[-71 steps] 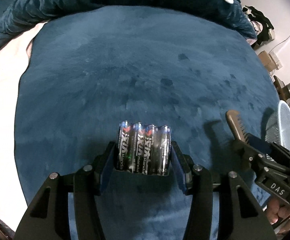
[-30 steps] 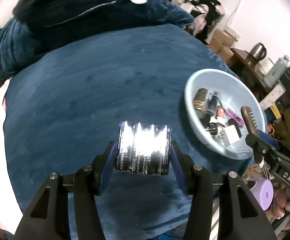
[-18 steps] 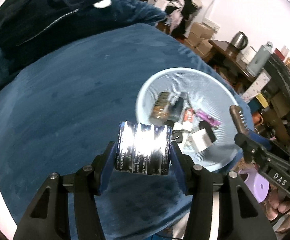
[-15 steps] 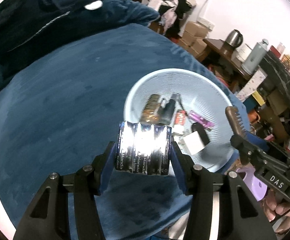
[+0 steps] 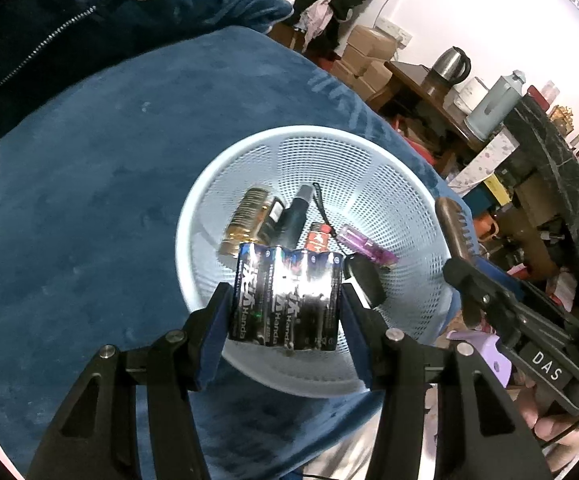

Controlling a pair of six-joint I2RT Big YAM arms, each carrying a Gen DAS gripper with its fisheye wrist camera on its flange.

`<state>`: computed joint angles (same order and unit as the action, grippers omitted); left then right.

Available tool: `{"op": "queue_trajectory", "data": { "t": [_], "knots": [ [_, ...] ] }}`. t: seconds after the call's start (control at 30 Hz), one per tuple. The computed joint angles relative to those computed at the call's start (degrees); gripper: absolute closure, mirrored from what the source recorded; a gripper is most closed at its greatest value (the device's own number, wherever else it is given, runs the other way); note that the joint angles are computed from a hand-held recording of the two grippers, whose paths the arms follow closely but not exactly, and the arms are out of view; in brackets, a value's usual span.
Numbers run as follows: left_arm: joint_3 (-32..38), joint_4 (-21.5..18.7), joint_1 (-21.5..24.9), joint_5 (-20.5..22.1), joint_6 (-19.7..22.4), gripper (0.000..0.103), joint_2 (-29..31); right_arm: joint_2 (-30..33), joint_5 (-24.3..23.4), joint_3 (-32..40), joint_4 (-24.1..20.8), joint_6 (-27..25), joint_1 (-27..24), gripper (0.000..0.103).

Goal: Organize rigid objects
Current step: 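Lift the comb and batteries and carry both over the basket, then open both grippers to drop the comb and batteries into the basket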

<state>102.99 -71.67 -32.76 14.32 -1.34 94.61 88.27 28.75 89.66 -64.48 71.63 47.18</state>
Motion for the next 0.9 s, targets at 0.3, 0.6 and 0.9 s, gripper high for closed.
{"op": "queue_trajectory", "data": {
  "t": [0.3, 0.6, 0.9],
  "knots": [
    [0.94, -0.65, -0.88, 0.18, -0.5, 0.049, 2.25, -0.18, -1.52, -0.69, 1.1, -1.56, -2.06, 0.051],
    [1.95, -0.94, -1.29, 0.8, -1.21, 0.049, 4.27, 0.15, -3.27, -1.47, 2.32, -1.97, -3.47, 0.051],
    [2.81, -1.01, -1.74, 0.7, -1.6, 0.048, 5.58, 0.31, -4.16, -1.97, 2.76, -1.68, -4.33, 0.051]
  ]
}}
